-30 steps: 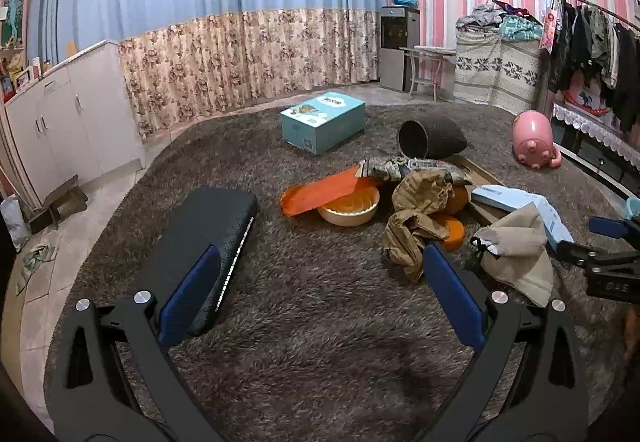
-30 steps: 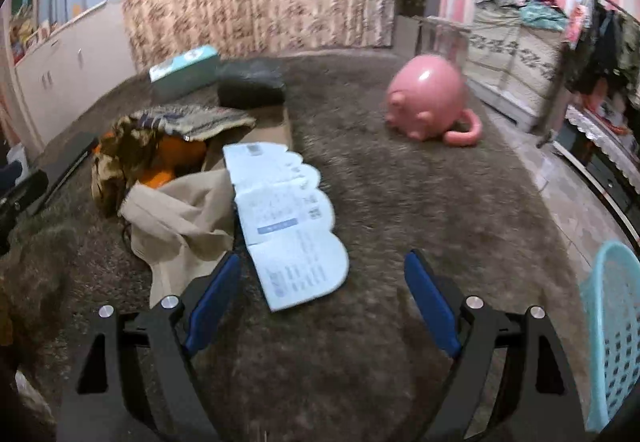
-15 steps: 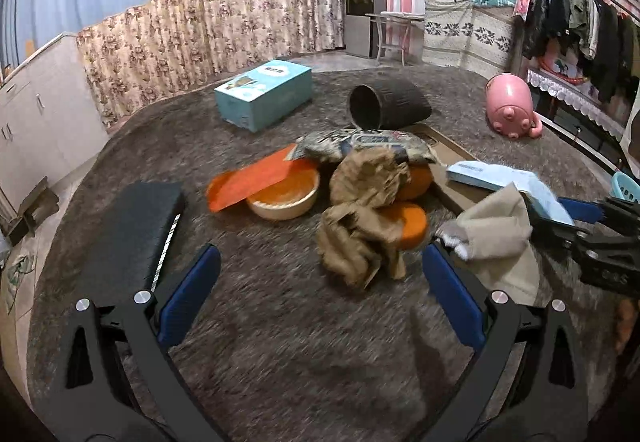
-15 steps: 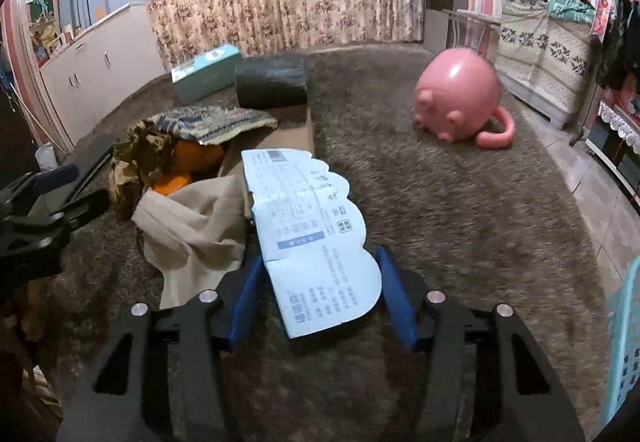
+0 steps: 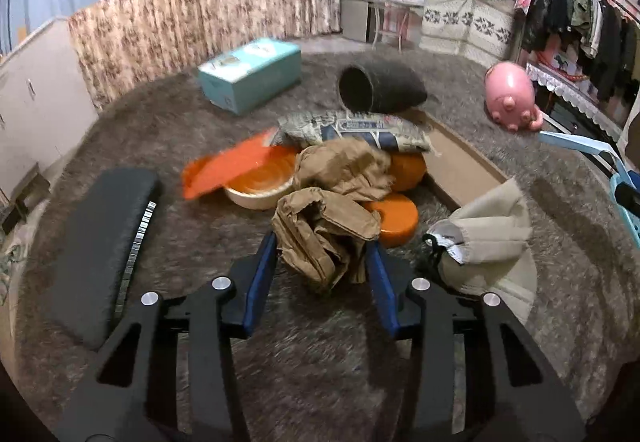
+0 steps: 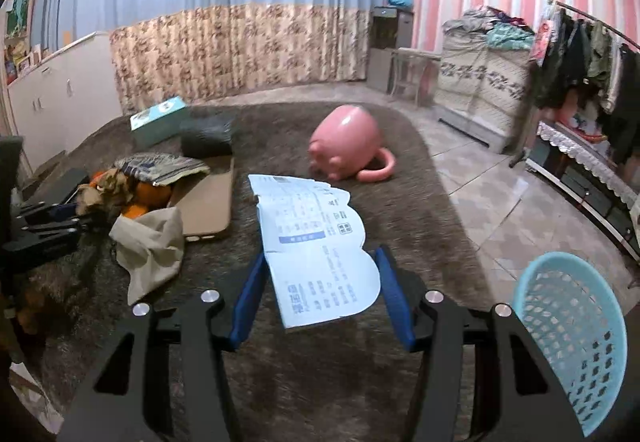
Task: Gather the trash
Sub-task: 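Lift the brown cloth and leaflet and carry both toward the blue basket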
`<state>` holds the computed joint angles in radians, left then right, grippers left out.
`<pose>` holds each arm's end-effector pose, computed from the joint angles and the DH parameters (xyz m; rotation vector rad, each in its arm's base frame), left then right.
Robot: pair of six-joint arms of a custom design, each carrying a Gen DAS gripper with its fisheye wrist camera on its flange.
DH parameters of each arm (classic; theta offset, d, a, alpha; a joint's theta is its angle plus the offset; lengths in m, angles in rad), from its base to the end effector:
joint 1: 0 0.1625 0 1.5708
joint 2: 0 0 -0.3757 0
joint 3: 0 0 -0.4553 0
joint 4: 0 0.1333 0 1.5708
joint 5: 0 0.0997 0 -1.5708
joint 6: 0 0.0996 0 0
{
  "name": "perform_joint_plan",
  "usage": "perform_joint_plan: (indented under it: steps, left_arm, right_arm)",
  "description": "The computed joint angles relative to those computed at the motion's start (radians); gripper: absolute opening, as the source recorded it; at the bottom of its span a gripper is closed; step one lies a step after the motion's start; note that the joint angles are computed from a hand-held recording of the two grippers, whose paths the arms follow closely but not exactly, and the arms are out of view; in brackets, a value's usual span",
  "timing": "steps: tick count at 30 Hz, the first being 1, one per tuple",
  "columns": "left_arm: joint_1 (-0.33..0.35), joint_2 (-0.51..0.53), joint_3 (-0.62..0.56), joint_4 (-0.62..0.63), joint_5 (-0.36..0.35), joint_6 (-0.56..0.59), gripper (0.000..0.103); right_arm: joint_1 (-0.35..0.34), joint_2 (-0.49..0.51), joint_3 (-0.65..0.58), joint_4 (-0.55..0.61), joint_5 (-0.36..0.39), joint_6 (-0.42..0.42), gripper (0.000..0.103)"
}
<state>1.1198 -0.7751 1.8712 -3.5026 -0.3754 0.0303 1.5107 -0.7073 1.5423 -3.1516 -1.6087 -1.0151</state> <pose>-0.0453 -0.6119 0.0699 -0.1039 1.9639 -1.0850 0.0853 -0.7384 0.0637 1.1779 -2.3184 0.8486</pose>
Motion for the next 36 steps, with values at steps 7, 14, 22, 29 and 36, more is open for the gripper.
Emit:
perform_joint_plan:
  steps: [7,14,22,29,36]
  left_arm:
    - [-0.092,0.031,-0.011,-0.238,0.094,0.207,0.044]
    - [-0.154,0.145,-0.190,-0.341,0.021,0.440,0.044]
    - [-0.149,0.257,-0.323,-0.203,-0.055,0.380,0.044]
    - [-0.119,0.231,-0.263,-0.174,-0.027,0.312,0.045]
    - [-0.084,0.156,-0.171,-0.210,-0.020,0.272,0.048]
  right_arm:
    - [-0.032,-0.068,0.035,-0.073,0.026,0.065,0.054]
    - [-0.084,-0.104,-0.008,-0.067,0.019,0.169,0.020]
    - [-0.118,-0.068,-0.105,0.114,0.000,0.191,0.018]
    - [-0.082,0.021,-0.146,0.082,-0.054,0.112,0.069]
    - [-0.040,0.158,-0.269,0.123,-0.196,0.072,0.069]
